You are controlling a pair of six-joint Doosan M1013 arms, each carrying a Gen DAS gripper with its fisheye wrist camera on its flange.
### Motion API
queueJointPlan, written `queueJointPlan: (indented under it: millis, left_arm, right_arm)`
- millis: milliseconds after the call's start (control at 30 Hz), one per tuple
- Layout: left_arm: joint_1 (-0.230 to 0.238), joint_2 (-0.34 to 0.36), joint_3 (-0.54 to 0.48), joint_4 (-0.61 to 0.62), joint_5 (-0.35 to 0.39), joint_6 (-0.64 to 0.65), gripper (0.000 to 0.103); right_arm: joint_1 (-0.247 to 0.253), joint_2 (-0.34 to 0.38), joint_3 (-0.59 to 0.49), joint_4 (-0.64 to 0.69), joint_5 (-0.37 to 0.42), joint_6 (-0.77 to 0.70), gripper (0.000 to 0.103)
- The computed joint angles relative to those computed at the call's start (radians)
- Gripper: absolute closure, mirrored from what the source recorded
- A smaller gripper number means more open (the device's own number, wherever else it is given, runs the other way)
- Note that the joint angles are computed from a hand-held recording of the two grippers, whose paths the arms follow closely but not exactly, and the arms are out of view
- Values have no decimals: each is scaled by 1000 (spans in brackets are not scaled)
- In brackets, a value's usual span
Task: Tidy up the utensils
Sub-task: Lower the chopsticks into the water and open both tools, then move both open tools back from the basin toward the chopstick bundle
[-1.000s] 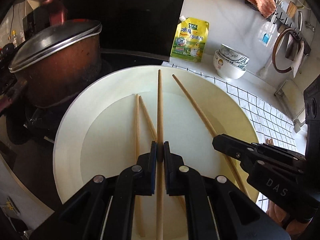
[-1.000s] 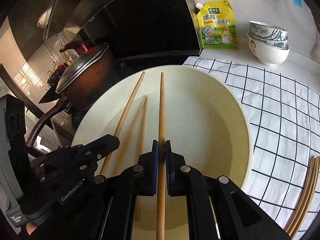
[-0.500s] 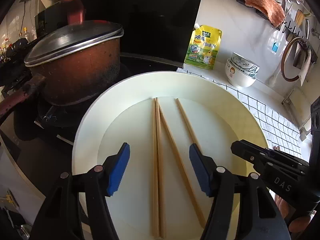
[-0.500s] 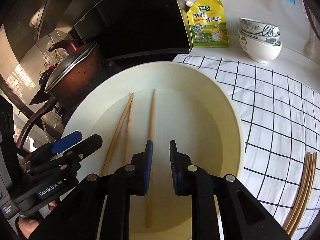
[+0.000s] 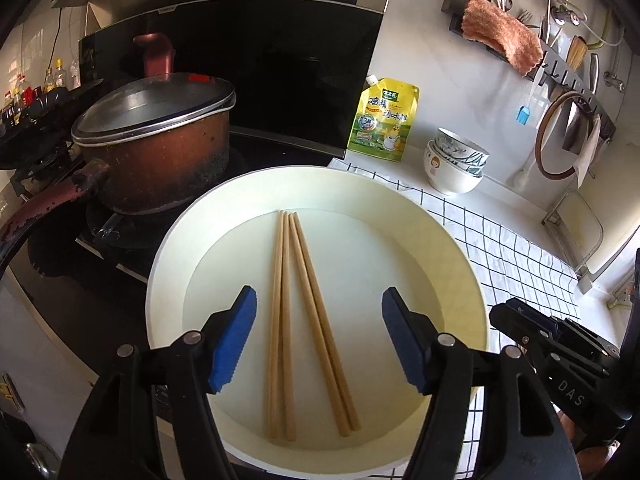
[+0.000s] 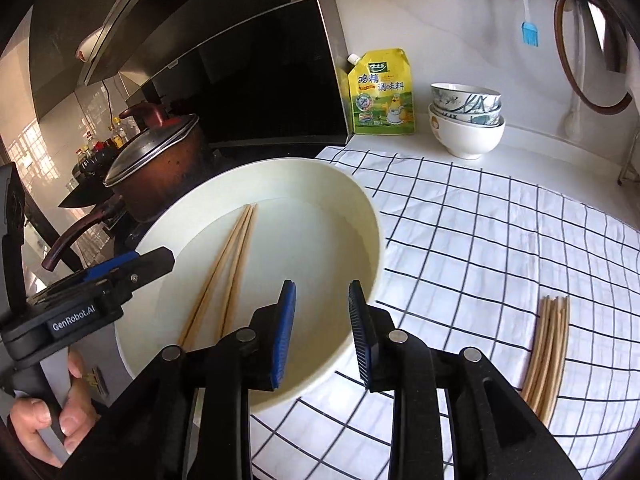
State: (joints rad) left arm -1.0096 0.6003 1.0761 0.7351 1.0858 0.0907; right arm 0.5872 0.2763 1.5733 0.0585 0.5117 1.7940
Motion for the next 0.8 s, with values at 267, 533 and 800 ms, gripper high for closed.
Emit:
queueJointPlan:
  millis: [267, 533, 800]
  left_arm:
    - [-22, 15, -37, 36, -25, 24, 35]
    - [-42, 41, -95, 34, 3, 84, 34]
    - [-63, 101, -197, -14, 27, 161, 33]
  right_arm:
    - [-19, -75, 80, -141, -44, 142, 75]
    - [-59, -140, 160, -112, -94, 192, 72]
    - [-99, -203, 244, -188, -122, 296, 72]
